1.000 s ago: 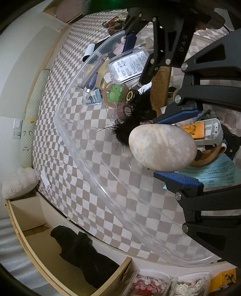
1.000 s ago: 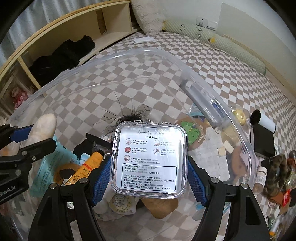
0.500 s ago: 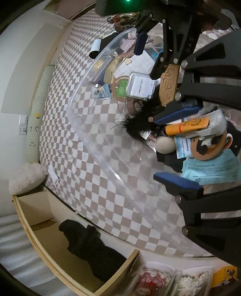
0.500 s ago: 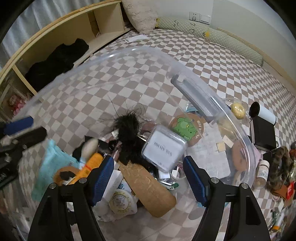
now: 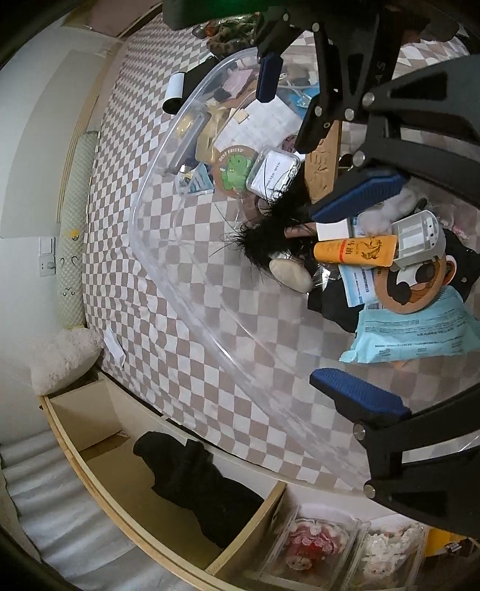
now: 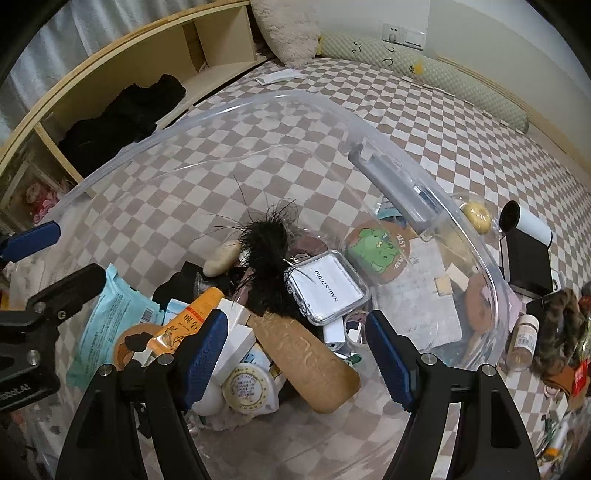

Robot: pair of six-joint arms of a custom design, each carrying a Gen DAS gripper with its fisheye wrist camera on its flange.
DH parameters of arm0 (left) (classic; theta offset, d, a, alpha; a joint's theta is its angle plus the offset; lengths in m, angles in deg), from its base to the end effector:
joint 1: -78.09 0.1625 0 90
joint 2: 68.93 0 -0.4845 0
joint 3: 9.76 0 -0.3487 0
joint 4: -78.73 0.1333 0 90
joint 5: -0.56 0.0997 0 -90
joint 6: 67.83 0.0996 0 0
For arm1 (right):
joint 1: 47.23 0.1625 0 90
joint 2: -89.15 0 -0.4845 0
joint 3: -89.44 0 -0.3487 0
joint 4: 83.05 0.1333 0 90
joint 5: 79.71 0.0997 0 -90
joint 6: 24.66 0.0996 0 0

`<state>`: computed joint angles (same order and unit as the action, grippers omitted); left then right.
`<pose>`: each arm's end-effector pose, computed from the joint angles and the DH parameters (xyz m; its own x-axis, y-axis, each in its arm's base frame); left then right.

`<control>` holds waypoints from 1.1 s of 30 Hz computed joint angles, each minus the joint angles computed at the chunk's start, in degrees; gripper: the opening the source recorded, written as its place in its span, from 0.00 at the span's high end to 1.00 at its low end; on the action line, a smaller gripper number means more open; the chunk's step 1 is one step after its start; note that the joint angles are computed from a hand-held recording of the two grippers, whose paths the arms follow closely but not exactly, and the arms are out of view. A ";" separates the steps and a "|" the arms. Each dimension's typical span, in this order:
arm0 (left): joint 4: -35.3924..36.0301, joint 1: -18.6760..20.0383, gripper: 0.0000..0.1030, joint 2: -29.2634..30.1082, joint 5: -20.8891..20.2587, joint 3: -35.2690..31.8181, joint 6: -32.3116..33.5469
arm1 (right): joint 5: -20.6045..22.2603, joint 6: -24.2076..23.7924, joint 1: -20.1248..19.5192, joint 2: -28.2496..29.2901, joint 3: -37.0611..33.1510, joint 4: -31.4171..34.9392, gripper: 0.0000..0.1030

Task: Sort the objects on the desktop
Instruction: 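Open the left tool to drop the stone while the right tool releases the case, then withdraw both tools up and away from the bin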

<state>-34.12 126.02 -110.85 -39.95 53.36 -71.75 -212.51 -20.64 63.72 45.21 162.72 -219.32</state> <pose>-0.3722 -0.7244 0.2983 -0.5415 0.3673 -0.7562 0.6342 0.7689 -0.0807 0.3364 -0.6952 0.2870 -0.7781 -0.0147 0.6280 -0.2882 0.8967 -0.3361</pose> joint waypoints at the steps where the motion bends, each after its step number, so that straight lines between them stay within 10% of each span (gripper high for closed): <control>1: -0.47 -0.13 0.14 -0.18 0.39 0.54 0.23 | 0.01 -0.04 0.12 -0.06 -0.05 0.06 0.25; 11: -7.72 -1.24 0.04 -4.07 2.00 8.50 -0.22 | -1.53 -2.51 1.66 -2.54 4.00 -4.63 0.25; 15: -10.24 -1.58 0.00 -6.01 1.24 11.46 -1.12 | -1.89 -3.16 2.18 -4.08 6.72 -8.36 0.00; 33: -21.51 -5.30 0.00 -12.16 1.27 23.99 -2.21 | -4.61 -9.82 4.90 -9.90 17.21 -20.33 0.00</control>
